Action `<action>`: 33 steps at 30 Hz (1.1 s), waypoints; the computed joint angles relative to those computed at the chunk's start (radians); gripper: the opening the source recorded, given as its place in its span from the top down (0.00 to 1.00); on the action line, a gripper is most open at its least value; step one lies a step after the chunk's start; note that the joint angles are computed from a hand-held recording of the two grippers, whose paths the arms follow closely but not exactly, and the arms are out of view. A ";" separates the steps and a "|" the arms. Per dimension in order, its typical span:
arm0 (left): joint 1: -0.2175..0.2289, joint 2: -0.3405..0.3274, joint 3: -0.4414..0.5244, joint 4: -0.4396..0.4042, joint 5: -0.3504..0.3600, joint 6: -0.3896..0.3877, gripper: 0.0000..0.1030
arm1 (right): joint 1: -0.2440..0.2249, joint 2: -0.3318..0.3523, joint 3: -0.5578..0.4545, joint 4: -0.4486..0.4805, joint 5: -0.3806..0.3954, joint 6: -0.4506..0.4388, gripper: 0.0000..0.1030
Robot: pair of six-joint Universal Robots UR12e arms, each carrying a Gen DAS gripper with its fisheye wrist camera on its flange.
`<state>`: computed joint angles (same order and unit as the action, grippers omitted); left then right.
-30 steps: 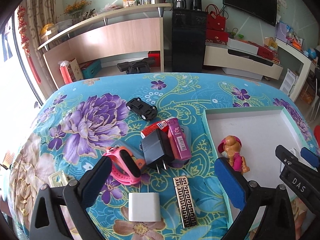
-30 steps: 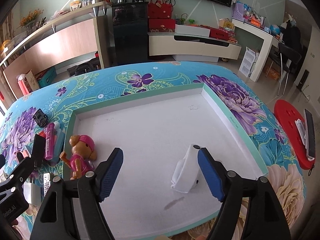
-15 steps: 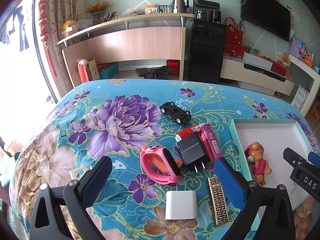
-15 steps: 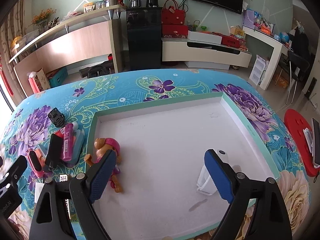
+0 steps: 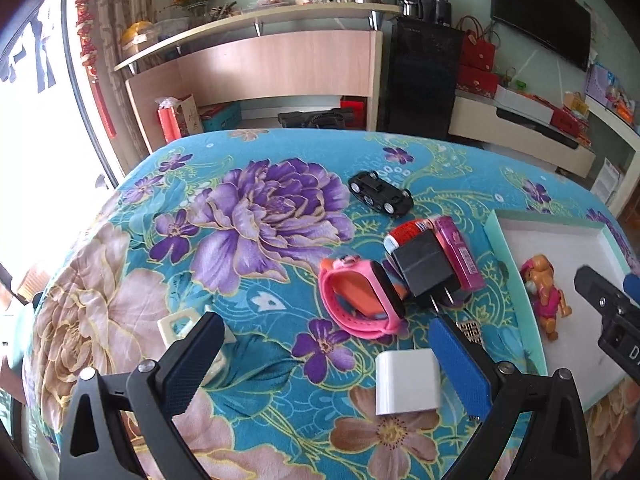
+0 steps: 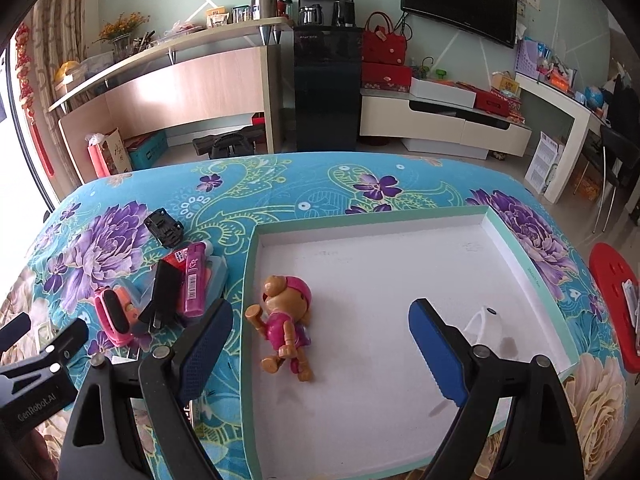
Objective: Organize rigid objects
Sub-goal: 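Grasp the white cube charger with the left tool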
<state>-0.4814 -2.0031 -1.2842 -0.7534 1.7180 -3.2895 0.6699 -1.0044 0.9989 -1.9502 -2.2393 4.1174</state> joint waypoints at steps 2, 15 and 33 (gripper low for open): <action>-0.006 -0.005 0.008 -0.044 -0.014 0.032 0.00 | 0.001 0.004 -0.005 -0.002 0.012 -0.010 0.13; -0.009 -0.029 0.036 -0.184 -0.088 0.039 0.11 | -0.003 0.012 -0.028 0.066 0.077 0.019 0.13; -0.002 -0.033 0.046 -0.196 -0.160 0.062 0.56 | -0.004 0.026 -0.039 0.038 0.126 -0.037 0.13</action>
<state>-0.4838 -2.0357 -1.2387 -0.9493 1.5581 -3.2270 0.6661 -0.9783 0.9595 -1.9126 -2.1136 4.0804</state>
